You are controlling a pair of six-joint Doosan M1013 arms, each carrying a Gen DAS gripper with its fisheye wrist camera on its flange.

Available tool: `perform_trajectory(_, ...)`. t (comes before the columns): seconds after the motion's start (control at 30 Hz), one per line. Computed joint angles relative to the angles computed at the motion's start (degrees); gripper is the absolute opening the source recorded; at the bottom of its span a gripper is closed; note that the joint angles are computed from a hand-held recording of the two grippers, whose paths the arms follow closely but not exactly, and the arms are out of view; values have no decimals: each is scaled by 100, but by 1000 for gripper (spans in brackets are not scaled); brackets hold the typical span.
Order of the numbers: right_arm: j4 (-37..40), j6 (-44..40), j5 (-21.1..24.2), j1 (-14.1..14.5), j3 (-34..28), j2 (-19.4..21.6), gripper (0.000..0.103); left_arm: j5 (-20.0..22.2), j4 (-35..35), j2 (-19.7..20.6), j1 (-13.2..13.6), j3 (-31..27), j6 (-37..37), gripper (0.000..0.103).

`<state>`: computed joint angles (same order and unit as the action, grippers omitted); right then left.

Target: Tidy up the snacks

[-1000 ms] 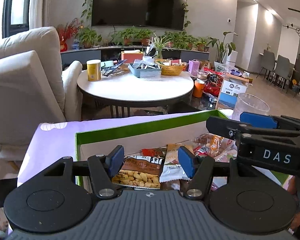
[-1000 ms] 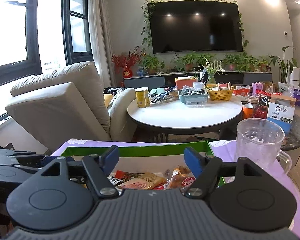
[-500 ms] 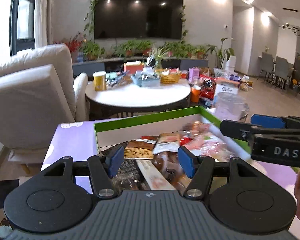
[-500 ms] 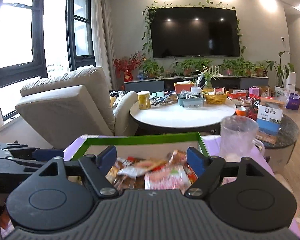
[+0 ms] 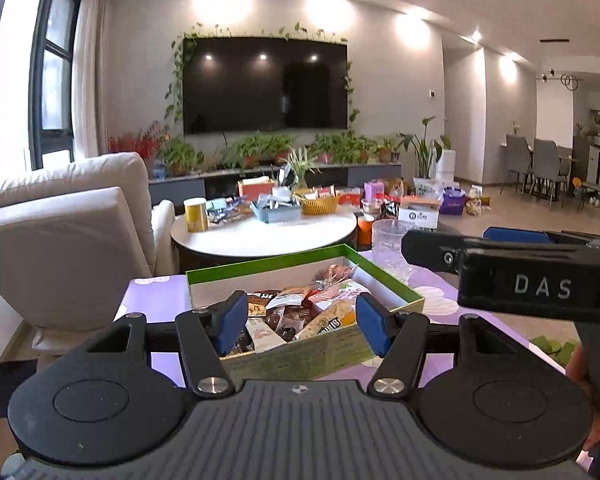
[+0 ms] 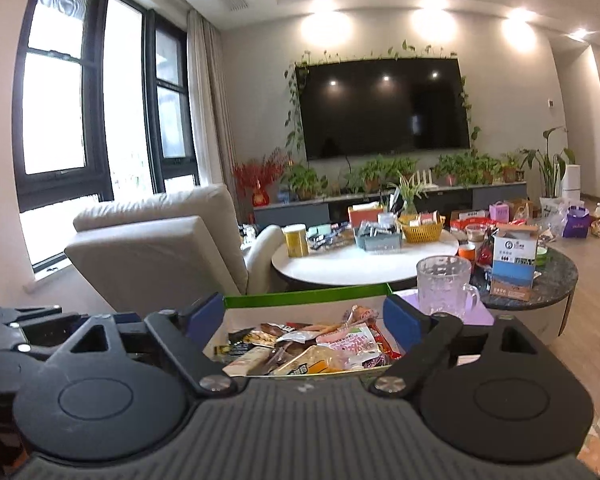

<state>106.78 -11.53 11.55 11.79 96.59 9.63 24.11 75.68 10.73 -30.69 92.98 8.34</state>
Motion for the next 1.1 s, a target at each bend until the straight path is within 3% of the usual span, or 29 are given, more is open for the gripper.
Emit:
perform_trajectory(0.07, 457, -491, 86, -24, 109, -69, 71, 193, 156, -42, -93, 88, -194, 57)
perform_trajectory(0.2, 946, -1004, 182, -72, 265, -158, 71, 563, -181, -81, -209, 131, 96, 56)
perform_trajectory(0.4, 1417, -1315, 224, -131, 496, -284, 71, 942, -418, -147, -309, 196, 28, 56)
perform_trajectory(0.53, 1315, -1201, 266, -138, 600, -323, 71, 1271, -583, -141, -423, 207, 170, 56)
perform_trajectory(0.73, 1298, -1449, 260, -126, 729, -346, 71, 1317, -683, -163, -484, 261, 279, 56)
perform_trajectory(1.1, 782, -796, 206, -139, 824, -367, 71, 1349, -948, -139, -481, 273, 460, 56)
